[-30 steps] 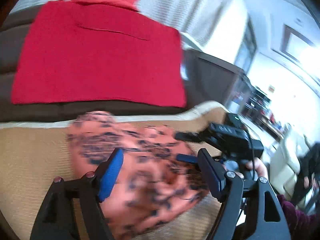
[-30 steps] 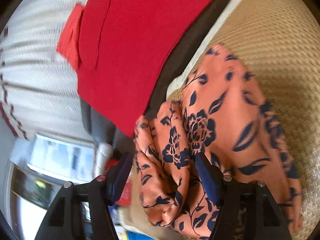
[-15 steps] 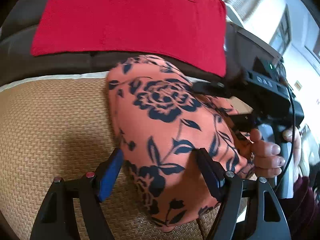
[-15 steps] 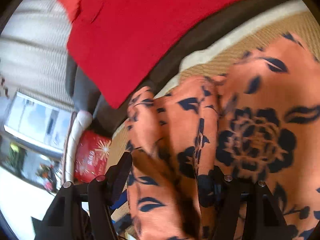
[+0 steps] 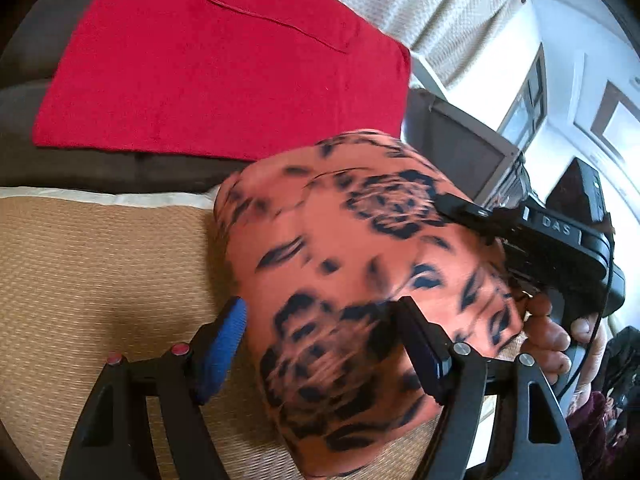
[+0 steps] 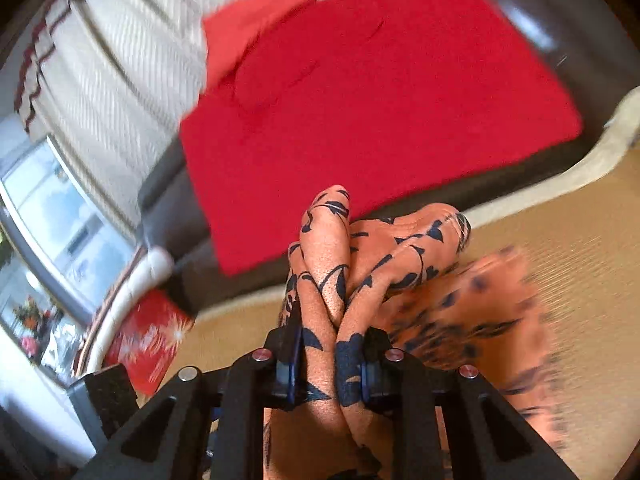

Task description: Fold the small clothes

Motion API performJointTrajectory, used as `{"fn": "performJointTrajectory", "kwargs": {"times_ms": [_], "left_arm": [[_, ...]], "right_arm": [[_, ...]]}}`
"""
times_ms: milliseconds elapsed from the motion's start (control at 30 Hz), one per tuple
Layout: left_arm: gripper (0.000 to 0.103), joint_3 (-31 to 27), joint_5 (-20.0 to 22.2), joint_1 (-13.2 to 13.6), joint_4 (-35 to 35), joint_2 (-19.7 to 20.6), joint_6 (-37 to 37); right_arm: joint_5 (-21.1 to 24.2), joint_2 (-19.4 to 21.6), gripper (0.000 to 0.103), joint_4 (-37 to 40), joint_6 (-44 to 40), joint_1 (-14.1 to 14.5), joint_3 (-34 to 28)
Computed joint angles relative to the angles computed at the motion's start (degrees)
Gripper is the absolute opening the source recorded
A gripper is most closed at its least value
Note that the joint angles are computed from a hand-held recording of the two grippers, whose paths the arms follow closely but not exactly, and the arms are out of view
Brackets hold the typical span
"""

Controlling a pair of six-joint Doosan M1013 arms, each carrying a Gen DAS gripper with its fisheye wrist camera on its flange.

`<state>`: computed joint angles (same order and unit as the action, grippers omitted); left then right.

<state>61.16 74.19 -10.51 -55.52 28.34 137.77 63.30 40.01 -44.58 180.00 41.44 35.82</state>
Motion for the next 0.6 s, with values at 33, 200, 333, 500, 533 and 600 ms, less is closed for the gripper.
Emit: {"fn": "performJointTrajectory", "kwargs": {"times_ms": [33,200,333,500,533,600], "left_arm": [[0.078,0.2,0.1,-0.6,1.1,0.0,-0.1],[0.078,1.5,-1.1,-4.8,14.9,-0.5,-3.3],[0.08,0.4,1.1,-4.6,15.0,0.6,-6.2],[0.08,0.8,1.0,-4.2,14.6,0.6,-6.3],[0.08,0.6,0.7,-4.3,14.7,0.6,-6.1],[0.08,1.8,-0.2,-4.2,14.8,-0.1,-5.3]], "right_arm": [[0.7,-1.7,0.023,-0.6,2.2,0.1,3.0],[1.4,-6.7,0.028,15.3,10.4,-2.8,14.8],[-2.4,-9.1,0.057,16.5,15.2,-3.5,18.9],[2.8,-9.6,0.058,-2.4,22.4,-0.7,18.3],[1.1,-9.1,0.056,-2.4,19.5,-0.9,17.3],[1.3,-5.3,0.043,0.9,9.8,-1.6,10.4]]}}
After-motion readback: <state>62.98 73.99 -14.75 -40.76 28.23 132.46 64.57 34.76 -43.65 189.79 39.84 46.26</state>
